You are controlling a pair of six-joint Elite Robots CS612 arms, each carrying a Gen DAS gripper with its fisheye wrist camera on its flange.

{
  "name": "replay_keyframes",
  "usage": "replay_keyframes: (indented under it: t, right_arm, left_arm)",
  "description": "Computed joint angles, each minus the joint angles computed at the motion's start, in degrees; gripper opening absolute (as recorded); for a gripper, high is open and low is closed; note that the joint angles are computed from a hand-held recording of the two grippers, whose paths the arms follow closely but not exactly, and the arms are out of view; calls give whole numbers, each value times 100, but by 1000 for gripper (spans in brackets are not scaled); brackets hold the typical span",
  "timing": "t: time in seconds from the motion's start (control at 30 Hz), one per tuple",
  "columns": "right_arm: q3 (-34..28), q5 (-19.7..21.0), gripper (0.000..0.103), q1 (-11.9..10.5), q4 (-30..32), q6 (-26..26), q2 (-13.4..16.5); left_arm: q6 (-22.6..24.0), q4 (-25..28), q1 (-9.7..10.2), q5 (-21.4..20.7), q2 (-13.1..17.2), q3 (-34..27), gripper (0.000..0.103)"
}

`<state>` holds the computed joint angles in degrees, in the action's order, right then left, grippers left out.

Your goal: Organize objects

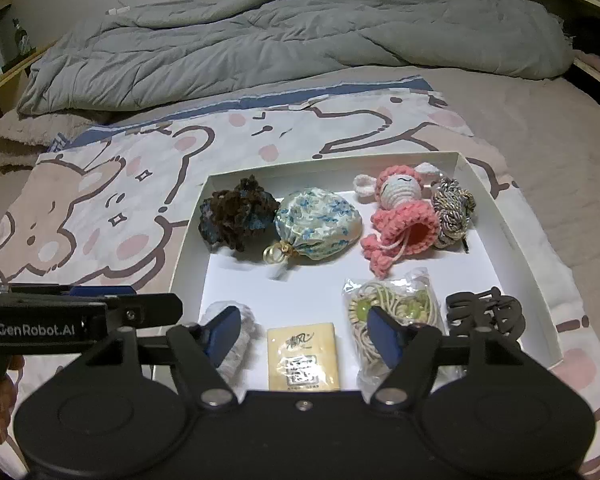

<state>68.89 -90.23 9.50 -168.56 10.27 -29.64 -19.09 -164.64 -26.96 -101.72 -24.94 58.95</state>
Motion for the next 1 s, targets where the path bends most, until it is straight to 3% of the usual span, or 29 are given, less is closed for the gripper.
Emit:
replay_keyframes:
  t: [0.1,0.33,0.53,1.0]
  right_arm:
    - [24,-11,74,0,-89,49,-19]
    - [177,-146,85,27,-573,173,-121]
    - [331,-296,89,47,-874,292,-274]
    - [922,-1056,98,108,-1564,486,-635]
  left_arm:
    - [34,-77,1,79,-28,38,61]
    - [217,-365,-20,417,-176,193,87]
    - [582,-537,-12,604,-340,328,100]
    - [1133,-1086,-72,1089,-707,889,103]
